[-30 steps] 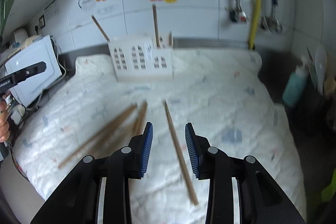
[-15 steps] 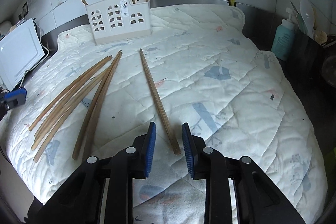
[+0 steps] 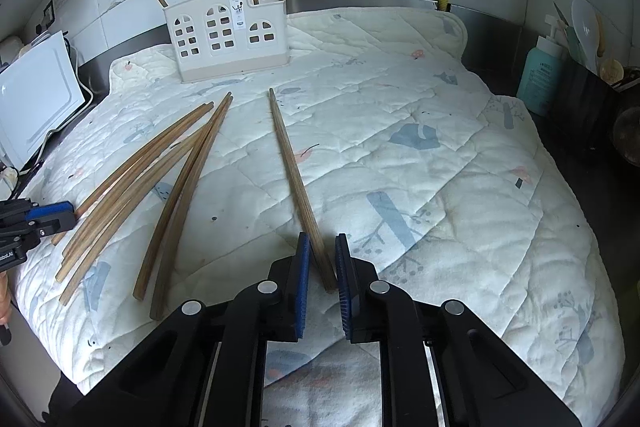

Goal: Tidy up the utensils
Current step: 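Close the left tool on a chopstick while the right tool grasps another chopstick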

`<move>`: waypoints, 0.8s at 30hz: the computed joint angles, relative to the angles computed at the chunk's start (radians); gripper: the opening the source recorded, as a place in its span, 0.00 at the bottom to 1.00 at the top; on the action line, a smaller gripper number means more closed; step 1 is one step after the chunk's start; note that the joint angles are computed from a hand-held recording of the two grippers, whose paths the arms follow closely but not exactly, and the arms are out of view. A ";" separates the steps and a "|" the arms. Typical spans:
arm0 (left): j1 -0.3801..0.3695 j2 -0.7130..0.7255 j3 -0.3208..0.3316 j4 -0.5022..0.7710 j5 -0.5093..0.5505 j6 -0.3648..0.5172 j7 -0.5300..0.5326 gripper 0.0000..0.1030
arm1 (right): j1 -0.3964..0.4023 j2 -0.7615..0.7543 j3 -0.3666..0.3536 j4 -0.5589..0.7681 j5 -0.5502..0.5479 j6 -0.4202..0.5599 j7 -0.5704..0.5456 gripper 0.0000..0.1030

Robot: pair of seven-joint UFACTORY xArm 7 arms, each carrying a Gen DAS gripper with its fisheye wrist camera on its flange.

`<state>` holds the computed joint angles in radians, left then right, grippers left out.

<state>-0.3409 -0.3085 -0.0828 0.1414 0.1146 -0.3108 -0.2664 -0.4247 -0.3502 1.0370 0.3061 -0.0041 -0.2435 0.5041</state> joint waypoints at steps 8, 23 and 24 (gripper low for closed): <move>0.056 0.022 -0.090 -0.001 -0.063 -0.023 0.033 0.14 | -0.030 0.009 0.028 0.006 -0.001 -0.007 0.000 0.13; 0.040 0.030 -0.094 -0.006 -0.125 -0.043 0.011 0.08 | 0.001 0.008 0.041 0.007 0.052 -0.037 -0.001 0.07; 0.063 0.032 -0.135 -0.009 -0.153 -0.052 0.023 0.08 | -0.006 0.012 0.050 0.009 0.054 -0.036 0.000 0.07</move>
